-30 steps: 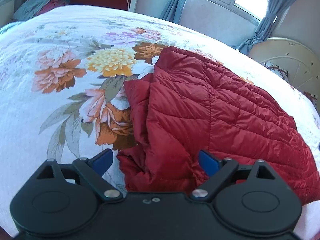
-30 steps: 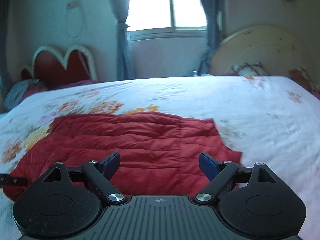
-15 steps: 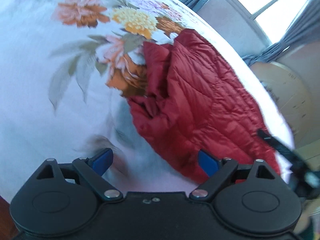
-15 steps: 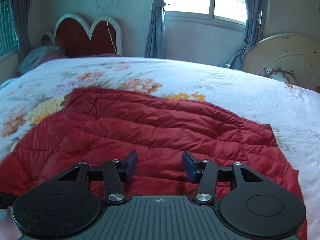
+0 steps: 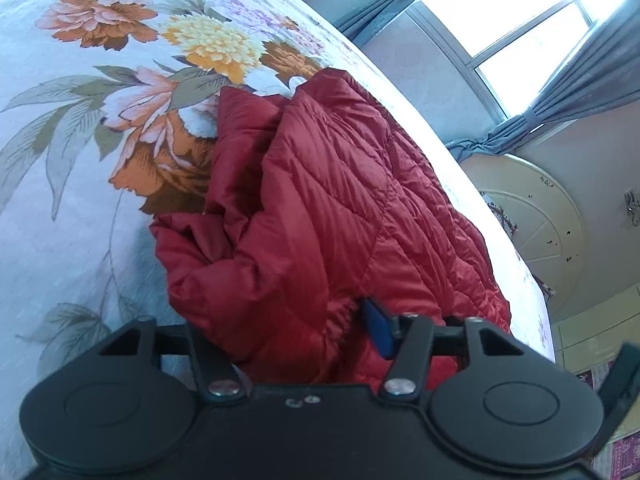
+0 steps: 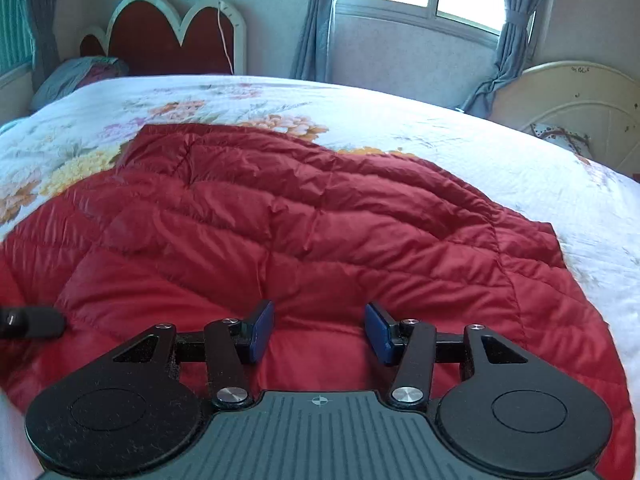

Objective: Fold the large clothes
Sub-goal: 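Close the left tool on the jacket edge and lift it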

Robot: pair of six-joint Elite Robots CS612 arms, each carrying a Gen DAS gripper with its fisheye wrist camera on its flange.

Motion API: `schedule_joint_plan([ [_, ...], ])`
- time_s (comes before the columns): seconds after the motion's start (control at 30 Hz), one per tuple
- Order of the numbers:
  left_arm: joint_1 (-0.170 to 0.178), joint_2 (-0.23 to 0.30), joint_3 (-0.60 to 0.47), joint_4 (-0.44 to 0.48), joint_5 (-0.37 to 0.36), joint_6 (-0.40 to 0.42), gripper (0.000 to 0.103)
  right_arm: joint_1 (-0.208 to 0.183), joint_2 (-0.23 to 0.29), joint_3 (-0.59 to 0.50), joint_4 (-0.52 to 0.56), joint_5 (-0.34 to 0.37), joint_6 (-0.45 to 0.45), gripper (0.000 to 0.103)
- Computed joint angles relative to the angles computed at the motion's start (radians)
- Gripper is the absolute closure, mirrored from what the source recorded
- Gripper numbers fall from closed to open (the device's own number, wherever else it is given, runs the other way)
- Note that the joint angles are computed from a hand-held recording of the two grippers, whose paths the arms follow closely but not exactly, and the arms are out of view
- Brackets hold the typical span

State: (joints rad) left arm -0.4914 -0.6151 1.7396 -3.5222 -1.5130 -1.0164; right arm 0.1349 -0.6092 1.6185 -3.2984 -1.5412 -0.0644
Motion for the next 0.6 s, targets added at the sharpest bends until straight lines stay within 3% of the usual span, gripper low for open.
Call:
schedule_joint_plan([
  [0.07, 0.002, 0.004, -0.002, -0.008, 0.000, 0.002, 0.058, 0.001, -0.007, 0.016, -0.008, -0.004, 0.006, 0.053],
  [0.23, 0.004, 0.009, -0.009, -0.007, 0.001, 0.031, 0.065, 0.014, -0.023, 0.042, -0.014, -0.027, 0.009, 0.053],
  [0.43, 0.005, 0.009, -0.019, 0.013, 0.004, 0.070, 0.068, 0.025, -0.024, 0.036, 0.023, -0.054, 0.029, 0.053],
  [0.6, 0.006, 0.007, -0.024, 0.031, 0.004, 0.098, 0.068, 0.038, -0.032, 0.079, -0.030, -0.095, 0.013, 0.053],
])
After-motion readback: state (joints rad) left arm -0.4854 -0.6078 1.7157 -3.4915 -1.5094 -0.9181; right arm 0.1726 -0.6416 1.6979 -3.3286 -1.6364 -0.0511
